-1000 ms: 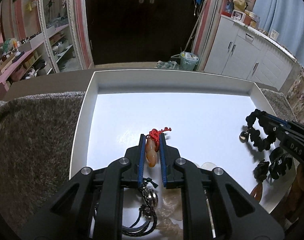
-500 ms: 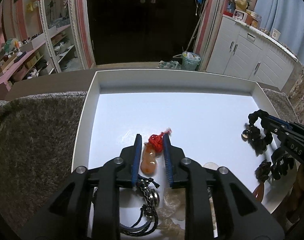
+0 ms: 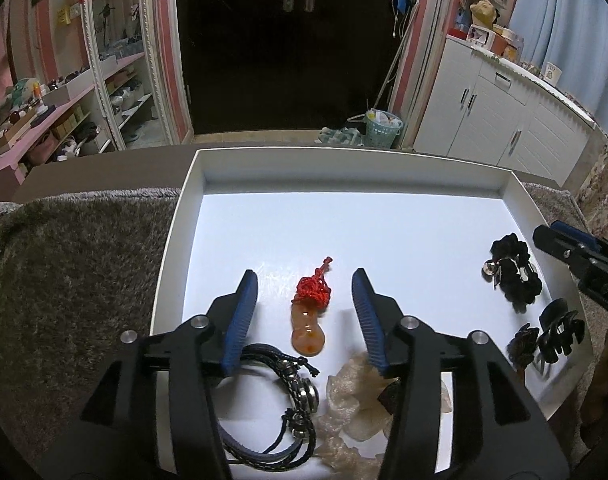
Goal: Organize jewelry
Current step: 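Open both grippers to release the pendant and scrunchie, then withdraw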
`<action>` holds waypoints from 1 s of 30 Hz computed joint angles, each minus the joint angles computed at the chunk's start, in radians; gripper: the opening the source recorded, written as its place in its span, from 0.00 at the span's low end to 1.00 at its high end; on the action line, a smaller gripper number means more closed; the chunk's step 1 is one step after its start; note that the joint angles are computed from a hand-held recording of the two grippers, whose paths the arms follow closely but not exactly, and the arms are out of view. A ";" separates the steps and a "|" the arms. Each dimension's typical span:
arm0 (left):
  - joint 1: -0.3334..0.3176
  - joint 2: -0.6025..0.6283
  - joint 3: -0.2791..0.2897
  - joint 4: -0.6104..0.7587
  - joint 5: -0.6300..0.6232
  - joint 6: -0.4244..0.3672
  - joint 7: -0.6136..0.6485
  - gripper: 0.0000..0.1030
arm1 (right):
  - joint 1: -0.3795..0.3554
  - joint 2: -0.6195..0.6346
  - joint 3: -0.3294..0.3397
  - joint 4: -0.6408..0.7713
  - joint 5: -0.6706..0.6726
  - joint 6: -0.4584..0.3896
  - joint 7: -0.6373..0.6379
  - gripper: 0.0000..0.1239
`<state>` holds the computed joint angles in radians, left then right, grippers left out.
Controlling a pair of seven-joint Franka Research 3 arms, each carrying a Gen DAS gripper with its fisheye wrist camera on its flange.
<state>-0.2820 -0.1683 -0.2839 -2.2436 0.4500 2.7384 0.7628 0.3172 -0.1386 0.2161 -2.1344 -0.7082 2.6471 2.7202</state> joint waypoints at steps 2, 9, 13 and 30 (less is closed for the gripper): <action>-0.003 -0.006 0.004 -0.002 -0.012 0.006 0.011 0.53 | 0.001 -0.006 0.000 0.002 -0.001 0.004 -0.004 0.34; -0.006 -0.127 -0.003 -0.047 -0.011 -0.029 0.026 0.69 | -0.007 -0.099 0.031 -0.046 0.009 0.009 -0.022 0.34; -0.018 -0.263 0.016 -0.132 -0.041 -0.067 0.076 0.71 | -0.025 -0.201 0.068 -0.120 0.037 0.010 -0.032 0.34; -0.173 -0.843 0.020 -0.556 -0.230 -0.255 0.119 0.75 | 0.018 -0.539 0.251 -0.510 0.384 0.036 -0.083 0.34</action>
